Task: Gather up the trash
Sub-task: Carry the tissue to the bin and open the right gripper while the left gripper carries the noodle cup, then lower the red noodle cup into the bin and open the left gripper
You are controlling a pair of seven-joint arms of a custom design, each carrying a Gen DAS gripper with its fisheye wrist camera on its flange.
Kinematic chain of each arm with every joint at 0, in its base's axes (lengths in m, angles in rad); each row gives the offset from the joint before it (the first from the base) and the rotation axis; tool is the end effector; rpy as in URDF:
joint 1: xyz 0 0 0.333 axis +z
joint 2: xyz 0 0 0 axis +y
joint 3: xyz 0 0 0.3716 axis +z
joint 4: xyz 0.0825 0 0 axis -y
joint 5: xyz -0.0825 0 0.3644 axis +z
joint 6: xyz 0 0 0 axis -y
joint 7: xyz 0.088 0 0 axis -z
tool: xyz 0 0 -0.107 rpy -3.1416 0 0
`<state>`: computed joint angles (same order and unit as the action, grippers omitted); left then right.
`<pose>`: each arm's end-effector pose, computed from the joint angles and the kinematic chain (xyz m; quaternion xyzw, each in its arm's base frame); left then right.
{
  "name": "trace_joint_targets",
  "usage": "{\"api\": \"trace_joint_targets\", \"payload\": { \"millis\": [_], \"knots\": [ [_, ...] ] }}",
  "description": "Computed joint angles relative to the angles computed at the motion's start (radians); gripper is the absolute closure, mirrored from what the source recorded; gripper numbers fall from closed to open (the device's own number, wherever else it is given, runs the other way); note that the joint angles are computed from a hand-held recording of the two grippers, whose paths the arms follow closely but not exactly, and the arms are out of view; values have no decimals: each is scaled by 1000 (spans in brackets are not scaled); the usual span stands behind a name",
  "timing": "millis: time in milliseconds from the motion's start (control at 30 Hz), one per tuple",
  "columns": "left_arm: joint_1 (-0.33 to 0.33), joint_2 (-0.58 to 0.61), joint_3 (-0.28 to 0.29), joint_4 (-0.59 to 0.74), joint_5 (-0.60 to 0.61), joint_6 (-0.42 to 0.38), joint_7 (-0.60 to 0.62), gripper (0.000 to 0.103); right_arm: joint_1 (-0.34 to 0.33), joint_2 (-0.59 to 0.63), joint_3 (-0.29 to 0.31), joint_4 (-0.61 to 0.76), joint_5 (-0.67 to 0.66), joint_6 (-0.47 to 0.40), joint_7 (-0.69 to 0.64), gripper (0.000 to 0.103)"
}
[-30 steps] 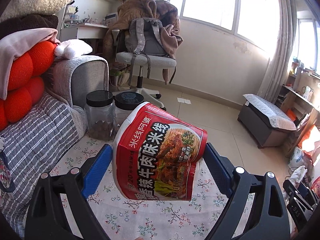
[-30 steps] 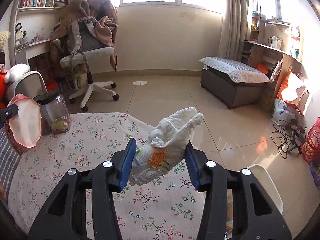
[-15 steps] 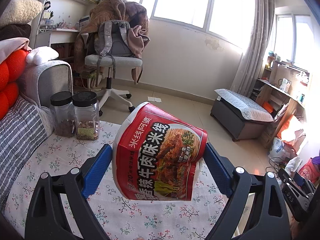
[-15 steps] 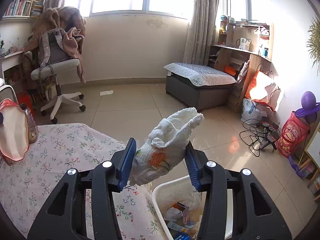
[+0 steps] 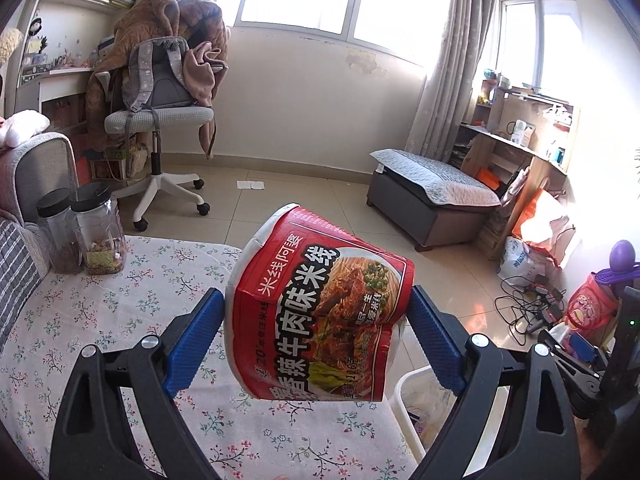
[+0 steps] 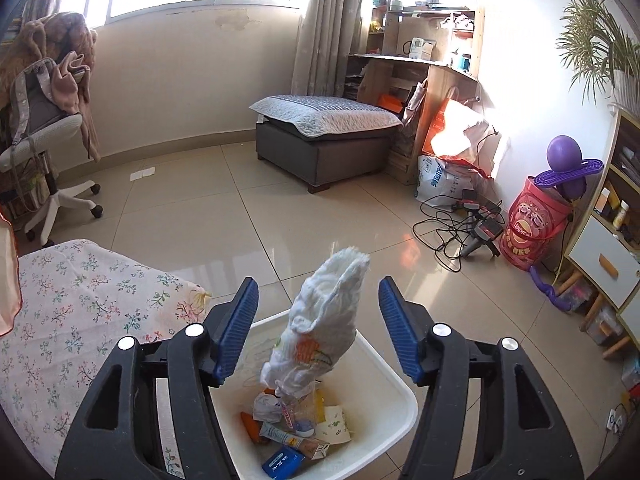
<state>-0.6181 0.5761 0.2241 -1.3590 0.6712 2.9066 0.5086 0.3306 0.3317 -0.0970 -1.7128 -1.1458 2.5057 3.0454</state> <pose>0.6754 -0.3800 0.5496 -0.6061 0.6128 -0.4189 0.2857 0.6629 0.1738 0.5049 -0.4840 0.7410 -0.4118 0.2170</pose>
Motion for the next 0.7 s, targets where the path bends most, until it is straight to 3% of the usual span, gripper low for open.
{"api": "trace_joint_targets", "payload": {
  "millis": [200, 700],
  "knots": [
    [6, 64, -82, 101, -70, -23, 124, 14, -19, -46, -9, -68, -42, 1, 77, 15],
    [-42, 306, -208, 502, -313, -182, 493, 14, -128, -190, 19, -258, -115, -45, 297, 9]
  ]
}}
